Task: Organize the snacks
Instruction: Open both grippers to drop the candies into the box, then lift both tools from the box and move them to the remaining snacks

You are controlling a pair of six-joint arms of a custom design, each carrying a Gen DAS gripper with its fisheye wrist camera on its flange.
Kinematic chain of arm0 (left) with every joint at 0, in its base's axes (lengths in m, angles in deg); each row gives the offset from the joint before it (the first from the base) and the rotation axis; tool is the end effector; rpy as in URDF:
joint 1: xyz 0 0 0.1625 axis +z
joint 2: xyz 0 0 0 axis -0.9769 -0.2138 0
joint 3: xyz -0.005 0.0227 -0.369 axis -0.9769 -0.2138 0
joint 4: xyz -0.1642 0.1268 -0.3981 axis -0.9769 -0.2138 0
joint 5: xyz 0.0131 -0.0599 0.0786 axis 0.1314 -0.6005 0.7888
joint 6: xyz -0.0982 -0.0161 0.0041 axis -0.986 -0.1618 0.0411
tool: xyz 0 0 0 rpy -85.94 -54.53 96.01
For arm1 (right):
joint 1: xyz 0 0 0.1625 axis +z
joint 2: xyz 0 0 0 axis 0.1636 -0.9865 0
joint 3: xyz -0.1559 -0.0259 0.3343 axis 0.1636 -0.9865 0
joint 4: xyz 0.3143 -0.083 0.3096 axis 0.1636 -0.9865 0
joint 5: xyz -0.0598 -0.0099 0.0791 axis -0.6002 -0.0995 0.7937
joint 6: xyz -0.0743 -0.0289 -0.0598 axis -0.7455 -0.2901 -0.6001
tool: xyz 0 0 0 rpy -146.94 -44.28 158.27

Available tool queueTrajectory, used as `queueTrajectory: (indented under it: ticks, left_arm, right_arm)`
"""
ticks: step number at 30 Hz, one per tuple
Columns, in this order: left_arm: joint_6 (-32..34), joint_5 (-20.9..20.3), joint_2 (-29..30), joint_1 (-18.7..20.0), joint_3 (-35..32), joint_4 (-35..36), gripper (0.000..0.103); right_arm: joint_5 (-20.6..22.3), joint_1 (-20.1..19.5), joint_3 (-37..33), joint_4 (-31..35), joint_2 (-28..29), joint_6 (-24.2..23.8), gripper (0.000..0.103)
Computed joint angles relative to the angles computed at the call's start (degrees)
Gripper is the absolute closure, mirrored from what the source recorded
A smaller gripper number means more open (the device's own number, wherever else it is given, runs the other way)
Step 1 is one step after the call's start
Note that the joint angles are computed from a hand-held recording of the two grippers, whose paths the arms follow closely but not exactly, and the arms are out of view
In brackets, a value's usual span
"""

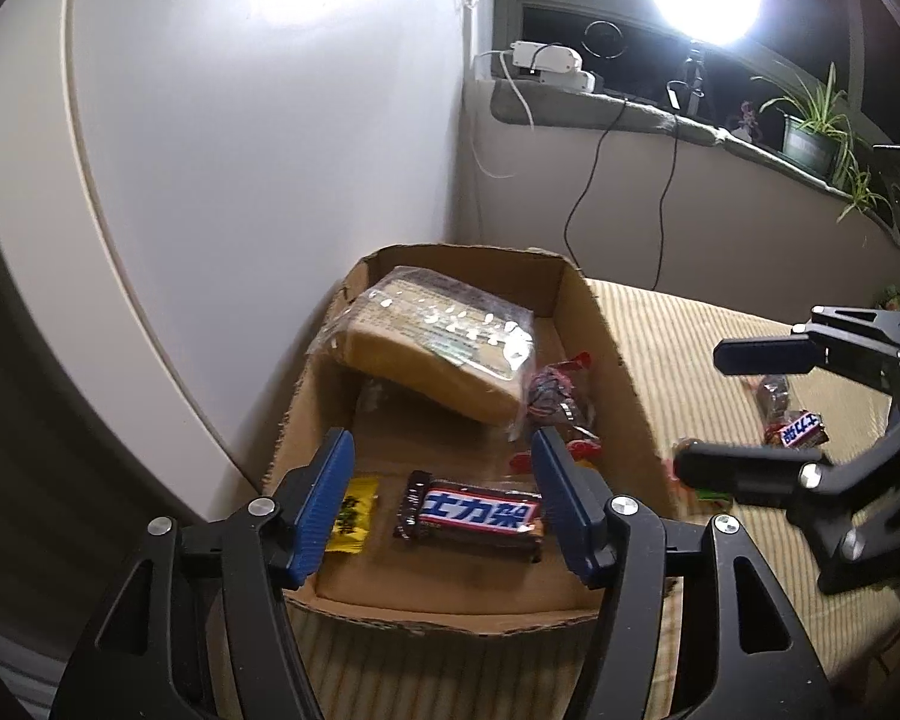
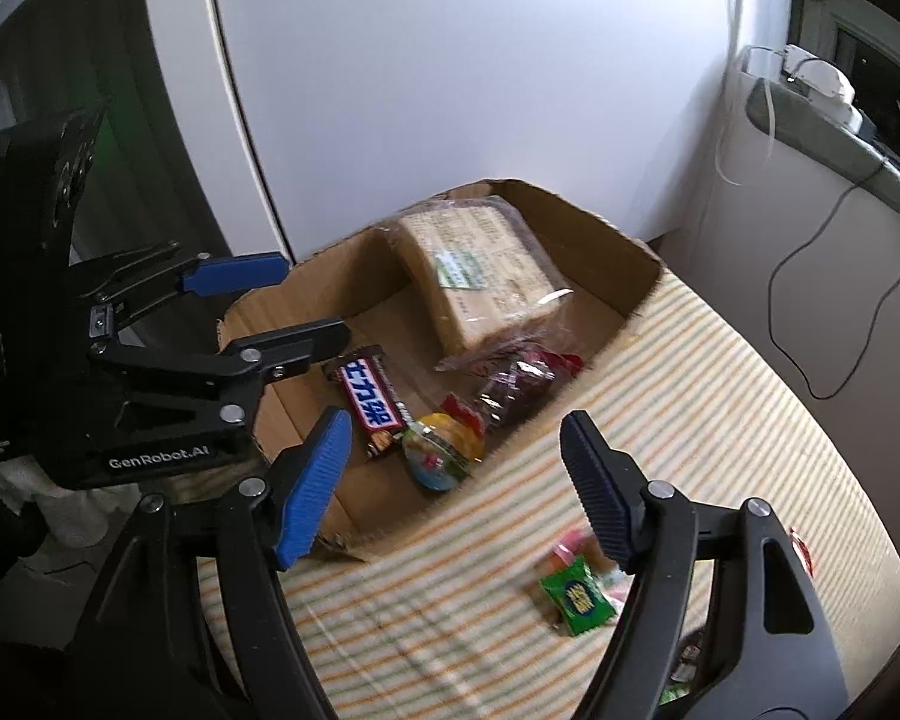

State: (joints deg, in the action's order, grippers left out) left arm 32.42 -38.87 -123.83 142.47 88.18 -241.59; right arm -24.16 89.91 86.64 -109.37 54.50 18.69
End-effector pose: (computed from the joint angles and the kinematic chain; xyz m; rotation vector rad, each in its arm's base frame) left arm -0.1420 -0.7873 0.1795 0.3929 2.2029 -0.9923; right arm 0.2551 -0.8868 0.1181 1.2924 -2.4368 0.3533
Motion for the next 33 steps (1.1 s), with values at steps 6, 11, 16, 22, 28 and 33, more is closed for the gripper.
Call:
queueTrajectory:
  ticks: [6, 11, 16, 22, 28, 33]
  left_arm:
    - [0.23, -1.24, 0.12, -0.86, 0.28, 0.05, 0.042]
    - [0.16, -2.66, 0.31, -1.94, 0.96, -0.08, 0.042]
    - [0.01, -4.37, 1.26, -2.95, 1.12, 0.23, 0.042]
    - [0.04, -6.70, 3.25, -4.10, 0.47, 1.82, 0.042]
    - [-1.83, -9.01, 5.38, -4.41, -1.34, 5.12, 0.042]
    - [-3.33, -9.58, 7.25, -4.48, -2.72, 7.49, 0.043]
  right_arm:
    - [0.18, -1.07, 1.75, -1.63, -2.44, 1.10, 0.028]
    - [-0.16, -2.22, 4.06, -3.71, -5.24, 1.69, 0.028]
    - [-1.26, -3.68, 6.22, -5.39, -7.98, 2.72, 0.028]
    - [-3.86, -6.02, 8.81, -7.06, -11.20, 3.46, 0.028]
    - [-6.21, -8.09, 10.75, -7.68, -13.16, 3.65, 0.028]
    - [-6.12, -9.23, 11.75, -6.61, -14.18, 1.93, 0.028]
